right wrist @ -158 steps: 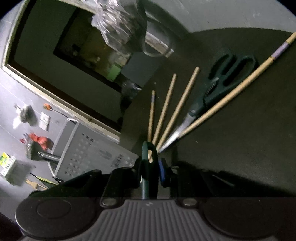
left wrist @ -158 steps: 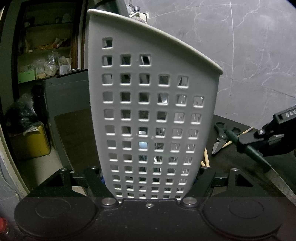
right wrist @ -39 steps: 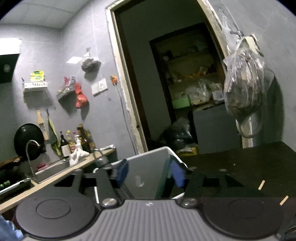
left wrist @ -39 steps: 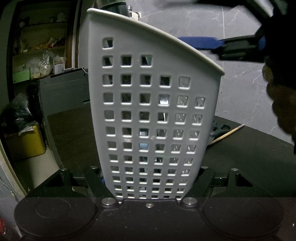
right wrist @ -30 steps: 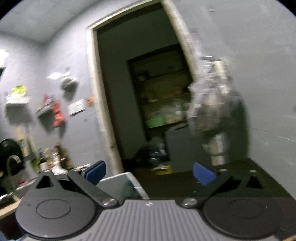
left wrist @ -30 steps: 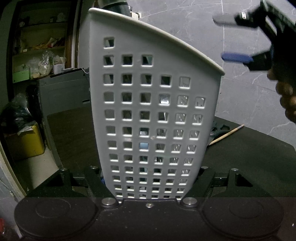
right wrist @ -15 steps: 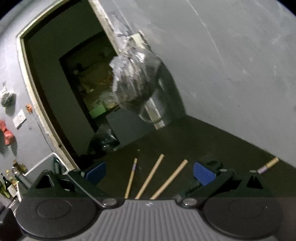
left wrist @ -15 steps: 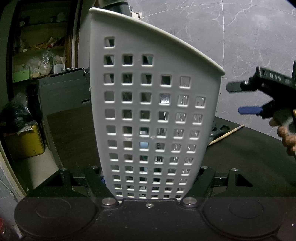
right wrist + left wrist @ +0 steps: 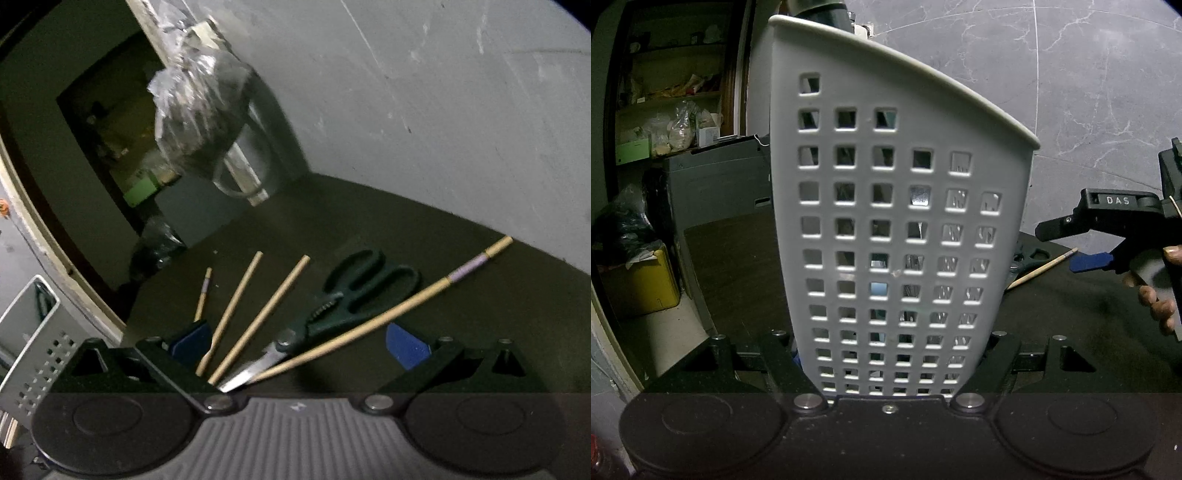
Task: Organize utensils
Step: 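Move the right tool down to the dark green-handled scissors on the table, then close the right tool on the scissors handle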
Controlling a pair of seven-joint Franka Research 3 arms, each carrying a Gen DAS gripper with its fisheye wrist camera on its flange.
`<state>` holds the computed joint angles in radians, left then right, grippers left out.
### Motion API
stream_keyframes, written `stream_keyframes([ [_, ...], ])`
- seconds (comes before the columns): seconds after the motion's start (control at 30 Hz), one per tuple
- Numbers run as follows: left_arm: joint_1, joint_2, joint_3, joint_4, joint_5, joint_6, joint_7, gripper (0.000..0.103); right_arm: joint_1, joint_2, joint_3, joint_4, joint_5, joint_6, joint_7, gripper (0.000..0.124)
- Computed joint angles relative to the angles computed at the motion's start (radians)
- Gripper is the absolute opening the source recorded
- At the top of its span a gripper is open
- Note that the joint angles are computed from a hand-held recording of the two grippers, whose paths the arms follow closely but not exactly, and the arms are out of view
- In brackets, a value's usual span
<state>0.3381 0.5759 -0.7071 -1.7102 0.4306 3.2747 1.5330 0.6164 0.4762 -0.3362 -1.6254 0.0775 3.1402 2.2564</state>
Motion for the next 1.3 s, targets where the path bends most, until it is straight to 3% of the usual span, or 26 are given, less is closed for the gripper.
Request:
stream_keyframes([
  [0.57, 0.0, -0.001, 0.001, -0.001, 0.002, 0.0, -0.002, 0.075, -0.041, 0.042, 0.024, 0.109, -0.103, -0.129, 0.108, 0.103],
  [0.7, -0.001, -0.001, 0.001, 0.0, 0.002, 0.0, -0.002, 0.075, -0.026, 0.093, -0.014, 0.21, -0.181, -0.221, 0.178, 0.103],
  [0.9, 0.003, -0.001, -0.001, -0.003, 0.003, 0.001, -0.001, 0.075, -0.063, 0.191, 0.01, 0.415, -0.285, -0.429, 0.202, 0.103],
  [1.13, 0.004, -0.001, -0.002, -0.003, 0.004, 0.0, -0.002, 0.075, -0.112, 0.259, 0.081, 0.556, -0.376, -0.541, 0.196, 0.102],
  [1.3, 0.002, -0.001, -0.001, -0.003, 0.004, 0.001, -0.003, 0.075, -0.135, 0.274, 0.116, 0.58, -0.392, -0.553, 0.192, 0.089],
])
